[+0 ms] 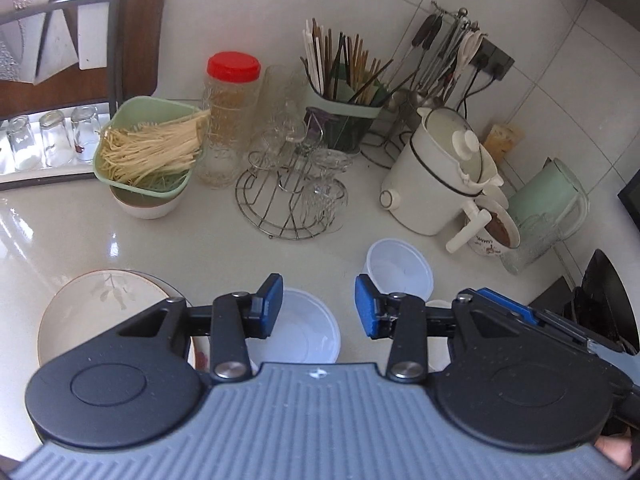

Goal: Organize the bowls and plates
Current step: 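Move the left gripper to the rim of a second white bowl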

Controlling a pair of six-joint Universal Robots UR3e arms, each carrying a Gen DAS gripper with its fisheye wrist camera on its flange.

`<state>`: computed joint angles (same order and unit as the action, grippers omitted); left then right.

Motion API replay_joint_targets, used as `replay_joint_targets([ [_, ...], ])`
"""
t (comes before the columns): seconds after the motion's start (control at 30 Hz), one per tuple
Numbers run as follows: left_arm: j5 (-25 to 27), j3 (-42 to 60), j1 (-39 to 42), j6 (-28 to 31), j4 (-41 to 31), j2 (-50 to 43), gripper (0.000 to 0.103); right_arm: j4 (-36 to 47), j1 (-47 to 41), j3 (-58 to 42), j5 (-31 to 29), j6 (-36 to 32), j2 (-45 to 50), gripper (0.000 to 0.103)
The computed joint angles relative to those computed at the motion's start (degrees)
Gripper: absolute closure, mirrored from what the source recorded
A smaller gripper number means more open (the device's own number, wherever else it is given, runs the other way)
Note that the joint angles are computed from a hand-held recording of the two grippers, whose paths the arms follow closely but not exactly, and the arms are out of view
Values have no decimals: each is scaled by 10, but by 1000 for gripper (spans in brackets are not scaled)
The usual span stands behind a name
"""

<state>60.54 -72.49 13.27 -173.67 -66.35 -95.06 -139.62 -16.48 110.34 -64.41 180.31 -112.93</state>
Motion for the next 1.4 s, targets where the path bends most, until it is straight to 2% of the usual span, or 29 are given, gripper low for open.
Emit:
replay_joint_targets([
  [0.2,39,-68,-32,-46,58,53,57,47,-66,27,58,-57,-66,72],
  [0.27,50,-83,-42,-67,62,65,57,77,-76,22,60,-76,-78,72],
  [0.37,67,-105,-57,-81,64,82,57,126,-117,29,97,-104,-114,72],
  [0.63,108,-112,-88,-92,39,100,57,234,-195,52,141,-154,-203,72],
  [0.73,110,-90,-90,-76,13,91,57,250,-208,57,145,-151,-219,72],
  [0.83,98,-75,-83,-53,-2,88,57,279,-237,53,184,-156,-242,72],
  [0.93,86,-53,-72,-28,-19,77,57,257,-218,46,171,-137,-229,72],
  [1.17,39,29,-47,18,-84,28,57,190,-131,22,53,-23,-194,72],
  [1.33,-2,21,-27,63,-81,13,57,120,-54,32,-46,45,-168,72],
  [1.4,-11,61,-28,76,-121,-17,57,114,-32,31,-76,62,-159,72],
])
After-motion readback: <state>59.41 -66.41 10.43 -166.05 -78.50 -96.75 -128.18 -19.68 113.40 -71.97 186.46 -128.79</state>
